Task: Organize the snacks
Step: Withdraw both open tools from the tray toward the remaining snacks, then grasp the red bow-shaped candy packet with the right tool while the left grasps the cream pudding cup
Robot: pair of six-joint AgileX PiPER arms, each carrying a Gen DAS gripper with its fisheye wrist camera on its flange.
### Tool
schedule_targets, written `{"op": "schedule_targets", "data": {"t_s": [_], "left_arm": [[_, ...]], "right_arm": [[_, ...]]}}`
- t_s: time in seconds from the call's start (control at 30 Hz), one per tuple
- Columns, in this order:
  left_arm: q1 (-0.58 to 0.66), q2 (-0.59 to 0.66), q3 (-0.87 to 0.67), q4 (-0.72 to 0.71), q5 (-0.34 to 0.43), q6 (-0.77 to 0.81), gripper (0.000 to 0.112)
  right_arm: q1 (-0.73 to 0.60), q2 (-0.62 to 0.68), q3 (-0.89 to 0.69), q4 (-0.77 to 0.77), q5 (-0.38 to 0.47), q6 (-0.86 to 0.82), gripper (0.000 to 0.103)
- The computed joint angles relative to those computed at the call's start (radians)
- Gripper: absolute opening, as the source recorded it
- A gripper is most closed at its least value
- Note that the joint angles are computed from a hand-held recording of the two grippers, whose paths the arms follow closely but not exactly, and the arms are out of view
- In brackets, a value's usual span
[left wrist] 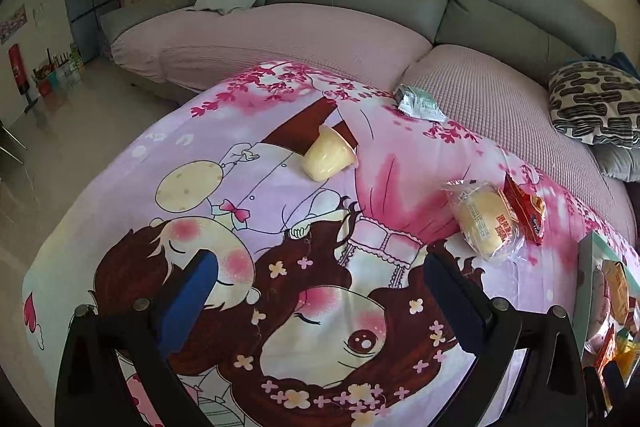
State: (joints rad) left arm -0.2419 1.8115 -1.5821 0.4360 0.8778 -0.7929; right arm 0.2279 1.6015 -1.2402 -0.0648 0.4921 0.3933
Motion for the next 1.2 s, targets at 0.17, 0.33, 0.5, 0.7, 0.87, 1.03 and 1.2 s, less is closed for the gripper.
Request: {"op": "schedule_targets", "data": {"t_s": [0.17,0.33,0.5,0.7,0.87,1.03,1.2], "left_arm": [[0.043,-0.001,0.003,-0.068,-0.072,0.052,0.102],[0.082,0.030,-0.035,-0.160,-0.109,0.127,0.102],[0.112,0.070,-0.085,-0.240,-0.129,0.198,0.102],[0.121,0.114,-0.136,-0.241,-0.158,0.256,0.102],[0.152,0.173,-0.245,-0.322,-0.120,0.358,0.102],[0.180,0.241,-0.377,-0.342,-0.055,0.397,0.102],[0.216,0.347,-0.557,-0.413,0.076,0.437,0.102]], "right_arm": [[0.010,0.041,-0.035,0.046,0.007,-0.032,0.103],[0.004,0.087,-0.091,0.091,0.027,-0.061,0.103],[0.001,0.141,-0.172,0.116,0.056,-0.086,0.103],[0.007,0.212,-0.292,0.105,0.100,-0.087,0.103],[0.001,0.301,-0.458,0.095,0.166,-0.086,0.103],[-0.020,0.429,-0.695,0.097,0.293,-0.096,0.103],[-0.068,0.605,-0.993,0.211,0.466,-0.144,0.099]]}}
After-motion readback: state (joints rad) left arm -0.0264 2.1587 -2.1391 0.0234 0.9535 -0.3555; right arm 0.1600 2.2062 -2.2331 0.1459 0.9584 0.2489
